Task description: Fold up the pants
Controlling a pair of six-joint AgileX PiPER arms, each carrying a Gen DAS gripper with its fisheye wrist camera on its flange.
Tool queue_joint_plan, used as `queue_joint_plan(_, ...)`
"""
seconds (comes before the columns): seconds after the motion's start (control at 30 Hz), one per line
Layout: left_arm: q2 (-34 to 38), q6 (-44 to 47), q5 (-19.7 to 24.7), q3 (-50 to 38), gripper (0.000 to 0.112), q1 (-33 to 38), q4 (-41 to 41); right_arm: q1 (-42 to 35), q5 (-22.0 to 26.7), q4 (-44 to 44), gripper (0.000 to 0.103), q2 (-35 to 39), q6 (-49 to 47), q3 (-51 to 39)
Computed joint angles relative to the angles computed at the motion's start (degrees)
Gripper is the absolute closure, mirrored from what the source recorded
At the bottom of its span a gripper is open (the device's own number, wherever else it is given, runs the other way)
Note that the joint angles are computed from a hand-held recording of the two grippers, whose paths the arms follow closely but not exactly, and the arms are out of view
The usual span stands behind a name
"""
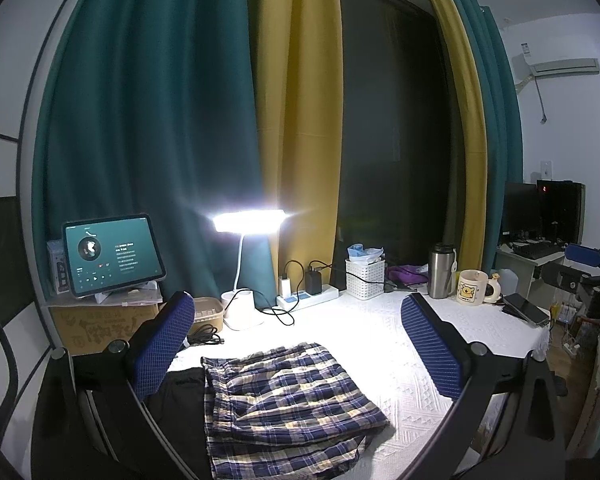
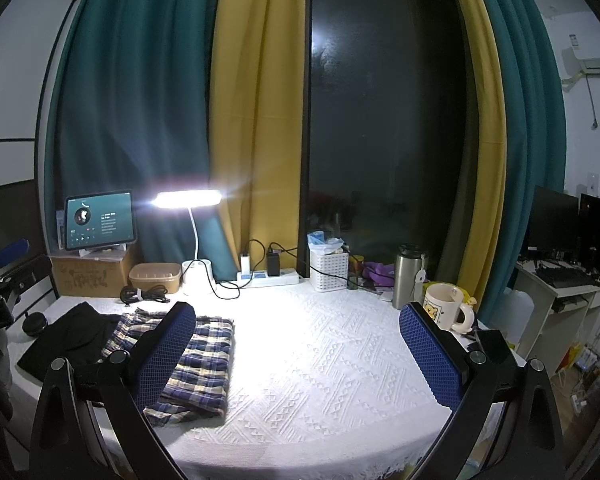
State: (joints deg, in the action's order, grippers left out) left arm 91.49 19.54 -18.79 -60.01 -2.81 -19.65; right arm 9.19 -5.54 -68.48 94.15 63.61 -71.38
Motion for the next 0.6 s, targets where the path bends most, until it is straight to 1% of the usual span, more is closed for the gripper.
queue_joint_plan(0.27,0.11,-0.54,0.16,-0.19,0.010,0.05,0.65,0.03,0.08,0.40,0.001,-0.03,-0.29,0.10)
queue_joint_plan(0.33,0.10,-0.04,0.25,-0.22,0.010,-0.03,0.13,0.11,0.16,1.94,0.001,0.05,-1.86,0.10)
queue_joint_plan(0.37,0.06,-0.21,0.19,-0.16,0.010,0.00,0.26,0.12,0.24,0.62,0.001,-0.01,-0.53,0.07)
queue_joint_plan(0.4,0.08,-0.79,0.21,-0.17,0.010,0.13,0.87,0.17,0.25,1.35,0.001,0.08,-1.21,0.06)
queue_joint_plan(0.43,0.00,-0.50,0.26,-0.13,0.010,0.04,0.55,0.40,0.56,4.37,0.001,-0.27,-4.18,0.60)
queue_joint_plan(0.5,0.09,-1.09,0.23,-0.18,0.010,0.21,1.26,0.48,0.61,7.20,0.001,-0.43,-6.93,0.93)
queue_joint_plan(0.6,-0.01,-0.60,0.32,-0.14,0.010,0.09,0.75,0.55,0.68,8.61,0.001,-0.43,-8.35,0.96)
